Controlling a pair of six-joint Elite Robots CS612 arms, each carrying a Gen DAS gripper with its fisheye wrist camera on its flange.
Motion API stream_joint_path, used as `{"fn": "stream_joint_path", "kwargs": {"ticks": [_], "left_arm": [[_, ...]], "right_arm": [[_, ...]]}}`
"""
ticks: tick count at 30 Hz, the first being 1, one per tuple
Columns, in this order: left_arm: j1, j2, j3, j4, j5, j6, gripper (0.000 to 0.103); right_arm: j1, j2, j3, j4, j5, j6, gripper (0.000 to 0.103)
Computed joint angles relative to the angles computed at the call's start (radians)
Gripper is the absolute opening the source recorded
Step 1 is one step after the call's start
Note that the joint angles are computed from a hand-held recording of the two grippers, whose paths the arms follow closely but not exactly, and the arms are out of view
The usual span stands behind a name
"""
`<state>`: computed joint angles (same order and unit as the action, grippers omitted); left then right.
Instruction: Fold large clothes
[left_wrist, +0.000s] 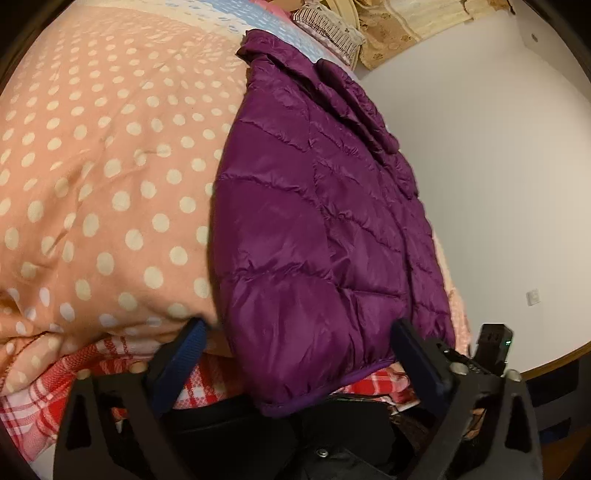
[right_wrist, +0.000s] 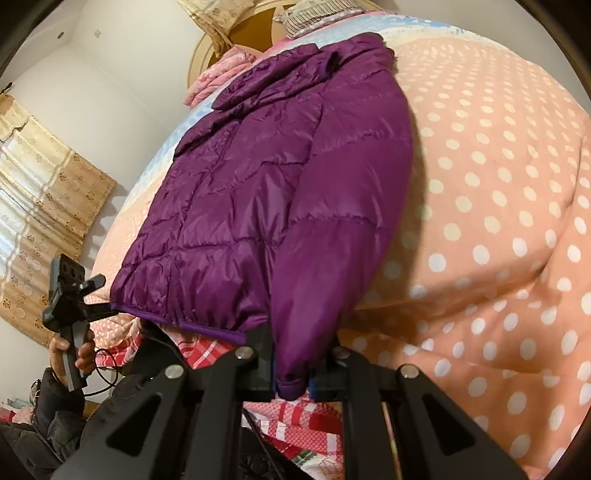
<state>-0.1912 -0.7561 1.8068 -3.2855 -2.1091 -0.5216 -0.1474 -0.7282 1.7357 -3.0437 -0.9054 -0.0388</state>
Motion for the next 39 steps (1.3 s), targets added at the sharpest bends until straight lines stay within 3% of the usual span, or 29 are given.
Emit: {"fn": "stream_joint_path", "kwargs": {"ticks": [3,4,5,6,8,10,16,21,24,26,28,30,32,36,39], "left_arm": [[0.005,-0.007,0.016,-0.005,0.03,-0.001,0.05],[0.018,0.001,0.016,-0.034,-0.006,-0.009,0.008],[0.031,0.016,0.012,-0.081,-0.059,-0.032,0.004],[0.037,0.02,0.013,-0.115,-0.077,-0.047,0.004],[0.027,0.005,0.024,-0.142,-0.06,0.011,0.004],[0.016,-0.004,0.029,-0.172,-0.086,0.058,0.004],[0.006,-0.074,0.072,-0.131,-0.185,0.165,0.003],[0.024,-0.115,0.059,-0.198,-0.235,0.115,0.004],[0.033,-0.098,-0.041,-0.183,-0.216,0.062,0.004],[0.036,-0.077,-0.113,-0.155,-0.192,0.048,0.004],[0.034,-0.046,-0.205,-0.098,-0.148,0.066,0.004],[0.034,0.005,-0.314,-0.042,-0.098,0.031,0.004],[0.028,0.034,-0.379,0.016,-0.027,0.029,0.004],[0.009,0.138,-0.591,0.219,0.137,0.097,0.004],[0.005,0.224,-0.727,0.33,0.196,0.103,0.004]], "right_arm": [[-0.003,-0.001,0.003,-0.006,0.015,0.004,0.012],[-0.004,-0.002,0.005,-0.012,0.026,0.006,0.012],[-0.007,-0.004,0.009,-0.023,0.041,0.009,0.012],[-0.009,-0.007,0.013,-0.036,0.052,0.011,0.011],[-0.01,-0.016,0.022,-0.054,0.065,0.007,0.011],[-0.011,-0.025,0.032,-0.071,0.081,0.004,0.011],[-0.029,-0.074,0.101,-0.128,0.173,-0.008,0.011],[-0.057,-0.138,0.17,-0.22,0.282,0.016,0.011],[-0.063,-0.148,0.131,-0.273,0.314,0.067,0.011],[-0.06,-0.131,0.069,-0.302,0.324,0.119,0.011],[-0.046,-0.106,-0.017,-0.313,0.3,0.161,0.011],[-0.029,-0.061,-0.134,-0.291,0.267,0.219,0.011],[-0.013,-0.018,-0.238,-0.245,0.216,0.249,0.011],[0.014,0.099,-0.478,-0.091,0.092,0.281,0.011],[0.029,0.197,-0.646,-0.006,0.031,0.315,0.011]]}}
